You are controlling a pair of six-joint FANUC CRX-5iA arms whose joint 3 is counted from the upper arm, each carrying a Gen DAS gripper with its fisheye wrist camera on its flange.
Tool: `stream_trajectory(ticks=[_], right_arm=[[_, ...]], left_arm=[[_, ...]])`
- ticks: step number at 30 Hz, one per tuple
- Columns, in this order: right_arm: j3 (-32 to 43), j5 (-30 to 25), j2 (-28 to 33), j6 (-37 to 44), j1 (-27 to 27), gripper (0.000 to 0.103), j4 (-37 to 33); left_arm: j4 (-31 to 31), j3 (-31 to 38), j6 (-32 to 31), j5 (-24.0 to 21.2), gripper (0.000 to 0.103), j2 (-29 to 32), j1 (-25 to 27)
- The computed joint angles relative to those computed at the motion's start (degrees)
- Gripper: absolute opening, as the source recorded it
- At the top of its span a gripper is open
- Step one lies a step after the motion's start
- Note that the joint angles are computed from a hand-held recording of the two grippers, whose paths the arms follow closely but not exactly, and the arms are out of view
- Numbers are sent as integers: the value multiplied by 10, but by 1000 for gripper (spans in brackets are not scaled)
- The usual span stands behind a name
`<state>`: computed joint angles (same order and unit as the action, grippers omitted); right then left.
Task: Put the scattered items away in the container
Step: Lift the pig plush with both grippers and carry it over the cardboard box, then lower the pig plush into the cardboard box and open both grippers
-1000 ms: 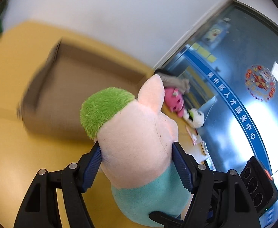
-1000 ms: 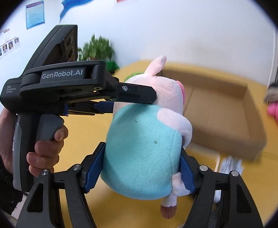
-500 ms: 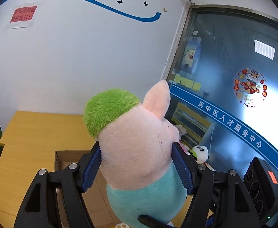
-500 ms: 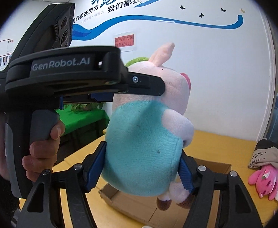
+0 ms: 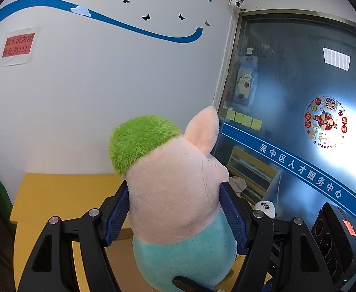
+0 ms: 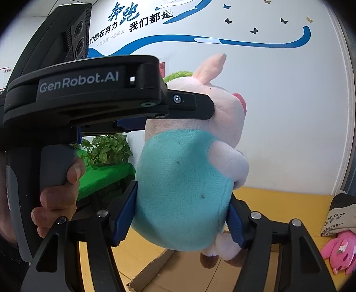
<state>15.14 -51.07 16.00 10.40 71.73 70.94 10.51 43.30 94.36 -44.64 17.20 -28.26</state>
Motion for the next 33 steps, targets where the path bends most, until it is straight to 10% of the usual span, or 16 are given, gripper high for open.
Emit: stream_trajectory(ticks=[15, 33], right_arm=[[61, 73, 65, 31, -65, 65, -111], [13, 157, 187, -53, -92, 65, -253]], left_arm=[[14, 325, 8, -184, 76, 226, 43], [156, 31, -65, -105, 76, 251, 108]])
